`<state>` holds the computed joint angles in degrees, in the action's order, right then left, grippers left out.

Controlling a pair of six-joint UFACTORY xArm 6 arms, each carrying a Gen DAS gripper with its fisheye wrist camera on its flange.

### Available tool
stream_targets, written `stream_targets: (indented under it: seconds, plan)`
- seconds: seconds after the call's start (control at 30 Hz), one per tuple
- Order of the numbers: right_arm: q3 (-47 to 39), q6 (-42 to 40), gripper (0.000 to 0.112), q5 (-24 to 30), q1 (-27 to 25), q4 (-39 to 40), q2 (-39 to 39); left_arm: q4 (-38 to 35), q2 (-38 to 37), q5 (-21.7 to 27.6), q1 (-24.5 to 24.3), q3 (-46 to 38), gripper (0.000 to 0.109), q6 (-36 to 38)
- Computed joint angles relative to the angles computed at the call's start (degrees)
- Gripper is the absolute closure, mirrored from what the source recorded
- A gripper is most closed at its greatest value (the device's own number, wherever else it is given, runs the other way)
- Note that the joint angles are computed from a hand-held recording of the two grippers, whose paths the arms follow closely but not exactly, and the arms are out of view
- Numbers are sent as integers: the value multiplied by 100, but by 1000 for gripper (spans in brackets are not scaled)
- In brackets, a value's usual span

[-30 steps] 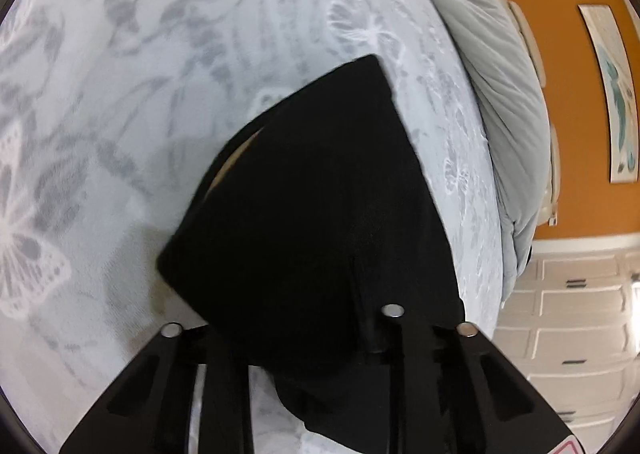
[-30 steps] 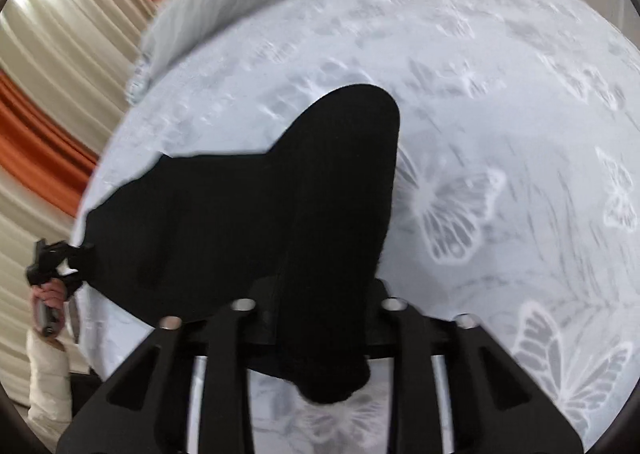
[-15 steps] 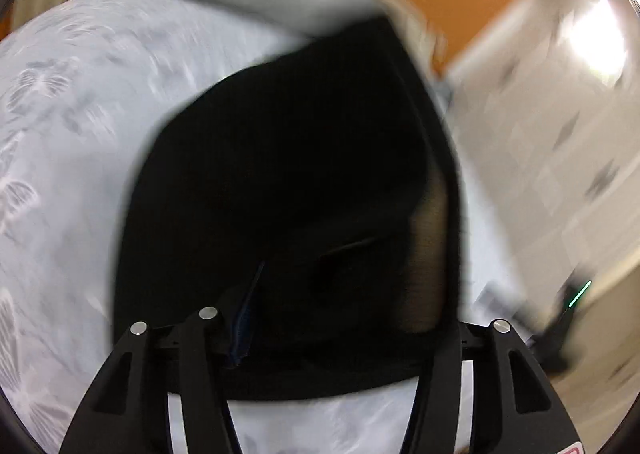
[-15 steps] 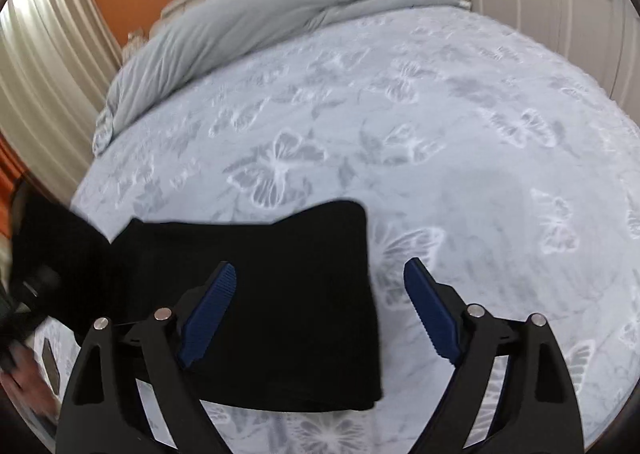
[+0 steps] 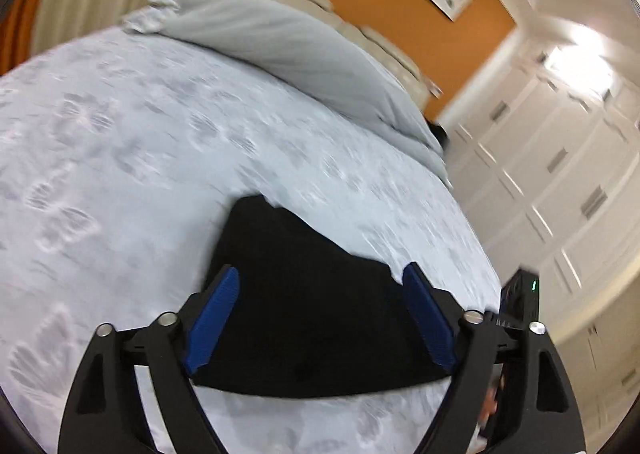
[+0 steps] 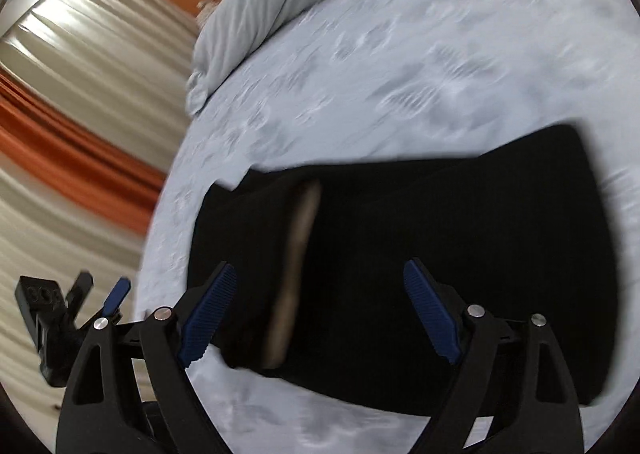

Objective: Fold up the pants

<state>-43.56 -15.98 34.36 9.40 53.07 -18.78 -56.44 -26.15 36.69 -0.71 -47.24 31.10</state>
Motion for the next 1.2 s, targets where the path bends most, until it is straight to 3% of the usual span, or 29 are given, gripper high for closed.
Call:
stream_targets:
  seconds: [0.13,0.17,0.2,0.23,0.27,0.33,0.5,0.6,0.73,0.87,1.0,1.1,1.2]
  plan:
    - [-310,142,28,-171,542,-235,532,400,244,55,334,-156,26,-554]
    - [-347,333,27,-399,732,-511,619,548,317,65,398,-186,26,-719]
    - [-353,475,33,-642,878,-777,683,651,327,71,445,-167,26,-797]
    - [-365,604,45,-924,1046,-1121,753,869,362,-17,439,-173,26,-972]
    - [-418,752,75,-1127,1191,-1533,854,1065,356,-183,416,-125,26,-1134]
    - [-534,703,96,-1300,1343,-1636,799,1283,268,-409,422,18,26,-1280]
    - [-395,67,98,-1379,1086,-1470,-369,1379,307,-626,388,24,26,-1516]
    - [94,852,97,-1314,372,-2587,-981,1550,425,-728,232,-3,26,-1613]
    - [496,2061,97,-547,-652,-3664,-821,2030,643,-763,-192,-32,26,-1912]
    - [696,1122,97,-438,-921,-2531,-968,1846,867,-492,-562,-137,26,-1843]
    - [866,1014,96,-533,-904,-2732,-1183,1457,1091,-361,-884,-238,26,-1716]
    - [714,1017,92,-187,-1131,-2680,-848,1757,1320,-511,-1124,-310,26,-1984]
    - [767,484,91,-150,-1211,-2187,-1020,2202,1591,-621,-1216,-375,26,-2374]
